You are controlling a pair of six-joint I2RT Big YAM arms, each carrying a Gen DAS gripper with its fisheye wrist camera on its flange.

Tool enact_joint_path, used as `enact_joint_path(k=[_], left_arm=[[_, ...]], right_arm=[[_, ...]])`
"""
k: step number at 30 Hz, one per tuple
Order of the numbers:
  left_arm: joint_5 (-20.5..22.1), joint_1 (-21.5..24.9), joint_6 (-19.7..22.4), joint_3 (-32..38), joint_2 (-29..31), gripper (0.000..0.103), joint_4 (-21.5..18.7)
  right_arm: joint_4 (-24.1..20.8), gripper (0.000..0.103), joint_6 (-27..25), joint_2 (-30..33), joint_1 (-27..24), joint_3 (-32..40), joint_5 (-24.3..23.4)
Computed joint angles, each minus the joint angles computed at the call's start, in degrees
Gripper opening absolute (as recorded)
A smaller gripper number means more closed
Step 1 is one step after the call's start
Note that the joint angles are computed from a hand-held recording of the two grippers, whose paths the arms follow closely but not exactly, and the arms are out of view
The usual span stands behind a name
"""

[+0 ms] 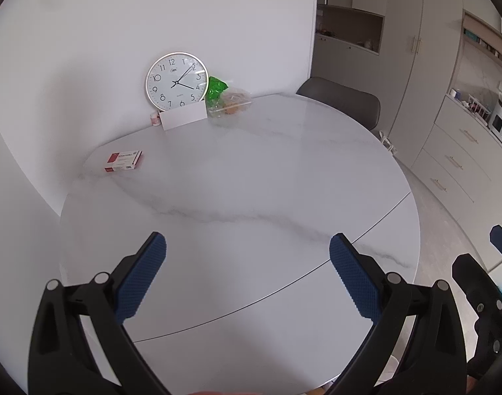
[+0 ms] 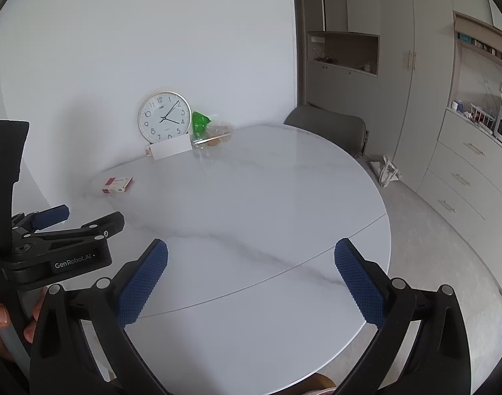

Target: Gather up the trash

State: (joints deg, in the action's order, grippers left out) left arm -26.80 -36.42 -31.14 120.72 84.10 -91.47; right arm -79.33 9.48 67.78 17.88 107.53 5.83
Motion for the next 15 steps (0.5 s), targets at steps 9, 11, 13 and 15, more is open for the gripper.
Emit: enact_joint_path(k=[9,11,13,15], left_arm=[[-0.2,-0.6,0.4,0.4,0.4,0.095,-0.3],[0.0,-0.6,0.4,0.4,0.5,0.095,-0.3],[0.2,-0.5,0.5,0.5,0.6,0.095,-0.3],[0.2,-0.4,0.5,0.5,0.6,0.095,-0.4]], right_arm=[[0.6,0.101,-0.1,-0.2,-0.8,-0.9,-0.5],[0.5,0.101,-0.1,-0.1,-1.0,-0.7,-0.5],[0.4,0.101,-0.1,-0.2,-1.2,-0.9,-0.7],[0.4,0.101,0.0,-0.3,-1.4,-1.0,-0.7]])
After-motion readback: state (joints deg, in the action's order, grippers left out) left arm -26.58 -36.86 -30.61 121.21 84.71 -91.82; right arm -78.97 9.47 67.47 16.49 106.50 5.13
